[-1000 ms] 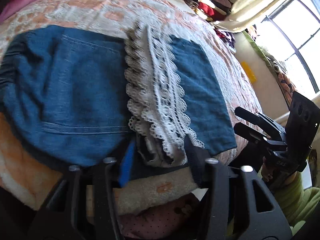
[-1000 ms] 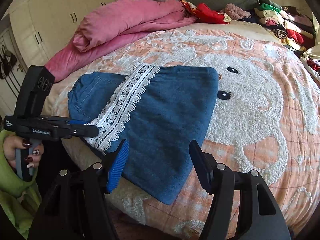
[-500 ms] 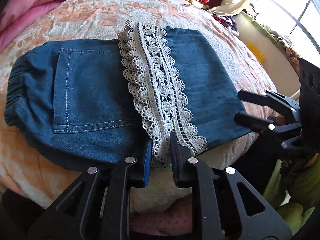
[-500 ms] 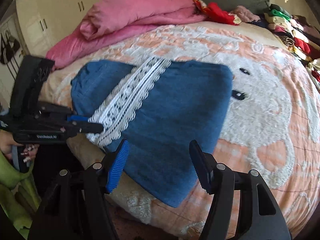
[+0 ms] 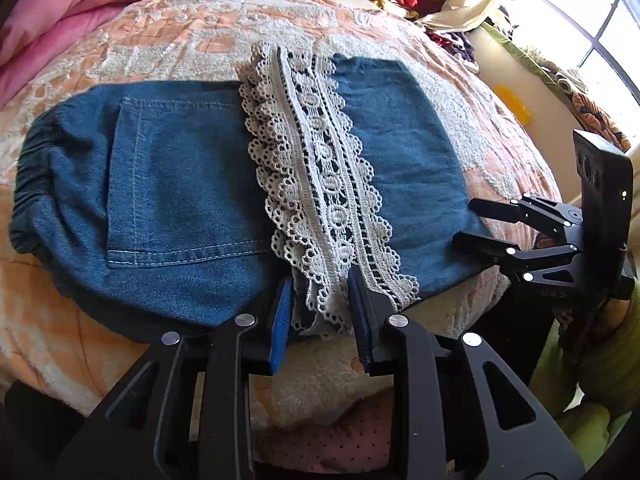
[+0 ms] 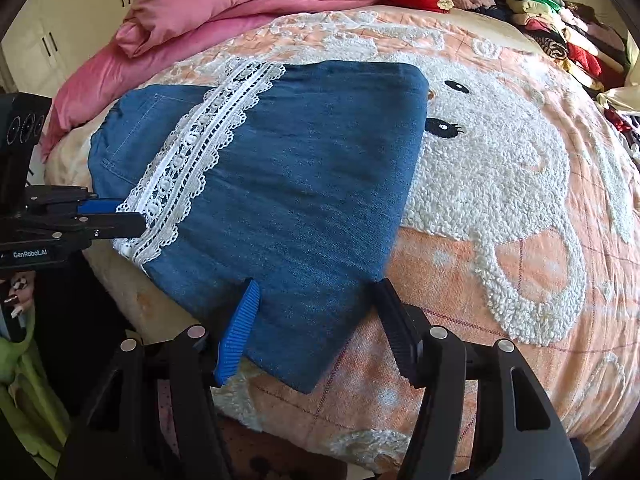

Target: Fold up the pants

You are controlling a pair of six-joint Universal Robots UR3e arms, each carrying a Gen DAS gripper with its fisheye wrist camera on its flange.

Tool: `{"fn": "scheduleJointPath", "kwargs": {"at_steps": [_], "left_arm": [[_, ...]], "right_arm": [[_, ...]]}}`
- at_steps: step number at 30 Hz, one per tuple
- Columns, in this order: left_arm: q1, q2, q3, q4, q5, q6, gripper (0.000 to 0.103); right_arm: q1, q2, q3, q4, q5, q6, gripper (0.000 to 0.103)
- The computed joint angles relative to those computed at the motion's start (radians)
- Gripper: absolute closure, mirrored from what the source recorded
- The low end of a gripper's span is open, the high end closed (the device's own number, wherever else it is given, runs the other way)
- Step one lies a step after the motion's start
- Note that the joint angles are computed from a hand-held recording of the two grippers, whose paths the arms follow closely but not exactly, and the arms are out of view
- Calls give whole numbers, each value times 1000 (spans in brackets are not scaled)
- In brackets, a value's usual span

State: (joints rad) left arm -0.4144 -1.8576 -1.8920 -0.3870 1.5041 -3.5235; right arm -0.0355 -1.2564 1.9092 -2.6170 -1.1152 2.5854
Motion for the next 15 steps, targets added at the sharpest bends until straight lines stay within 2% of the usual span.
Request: {"fn": "scheduleJointPath", "kwargs": {"at_steps": [8,15], "left_arm": [[-17,68,2,0,66,-15,82],[-89,-24,152,-34,79,45,82]], "right_arm": [[-57,-96,57,-23,107,-13,43],[-53,-40,-84,8,124,8,43]]}}
